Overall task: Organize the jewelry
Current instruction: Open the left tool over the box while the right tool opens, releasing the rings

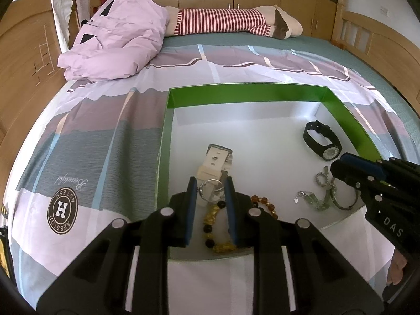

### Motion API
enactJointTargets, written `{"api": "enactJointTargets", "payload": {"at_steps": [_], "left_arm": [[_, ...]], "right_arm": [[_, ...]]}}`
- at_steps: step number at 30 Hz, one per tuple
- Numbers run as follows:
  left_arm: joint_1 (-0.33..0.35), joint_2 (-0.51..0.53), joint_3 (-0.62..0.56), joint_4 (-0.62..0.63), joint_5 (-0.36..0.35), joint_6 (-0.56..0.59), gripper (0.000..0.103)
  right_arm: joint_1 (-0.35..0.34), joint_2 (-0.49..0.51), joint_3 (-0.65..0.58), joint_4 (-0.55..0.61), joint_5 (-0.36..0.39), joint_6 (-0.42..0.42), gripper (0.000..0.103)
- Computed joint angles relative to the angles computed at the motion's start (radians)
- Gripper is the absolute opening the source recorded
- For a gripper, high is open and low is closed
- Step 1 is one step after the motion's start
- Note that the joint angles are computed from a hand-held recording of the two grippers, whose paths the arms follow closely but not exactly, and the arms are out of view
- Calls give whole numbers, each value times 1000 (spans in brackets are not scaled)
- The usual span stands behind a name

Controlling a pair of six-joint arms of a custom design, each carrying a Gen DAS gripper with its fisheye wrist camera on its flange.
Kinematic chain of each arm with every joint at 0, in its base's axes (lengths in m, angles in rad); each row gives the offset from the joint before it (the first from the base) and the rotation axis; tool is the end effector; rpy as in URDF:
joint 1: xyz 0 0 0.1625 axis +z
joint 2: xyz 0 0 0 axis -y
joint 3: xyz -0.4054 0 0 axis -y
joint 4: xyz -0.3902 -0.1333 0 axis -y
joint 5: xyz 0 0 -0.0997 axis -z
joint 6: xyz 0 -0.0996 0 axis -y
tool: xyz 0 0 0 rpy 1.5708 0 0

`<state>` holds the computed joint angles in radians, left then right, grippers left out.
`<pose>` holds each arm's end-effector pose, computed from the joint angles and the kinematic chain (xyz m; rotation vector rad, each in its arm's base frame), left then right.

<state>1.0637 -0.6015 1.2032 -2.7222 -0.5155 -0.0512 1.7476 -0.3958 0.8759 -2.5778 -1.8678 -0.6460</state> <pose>-0.1800 -0.7769 0.1813 0.1385 2.1261 -0.9075 0.2528 -0.8226 0.1064 0.9693 -2.4912 0.6078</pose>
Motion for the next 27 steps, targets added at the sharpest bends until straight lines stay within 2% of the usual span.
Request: {"api": "enactJointTargets", "payload": {"at_steps": [23,25,27], "left_arm": [[1,2,-1,2,-2,-4,21],[2,0,0,4,-8,-5,28],[1,-1,4,-5,-7,-8,42]], "right_arm": [[0,1,3,-8,-6,-2,18],[0,3,1,-14,-12,-1,19],[-1,2,3,-27,-11,3,25]]}}
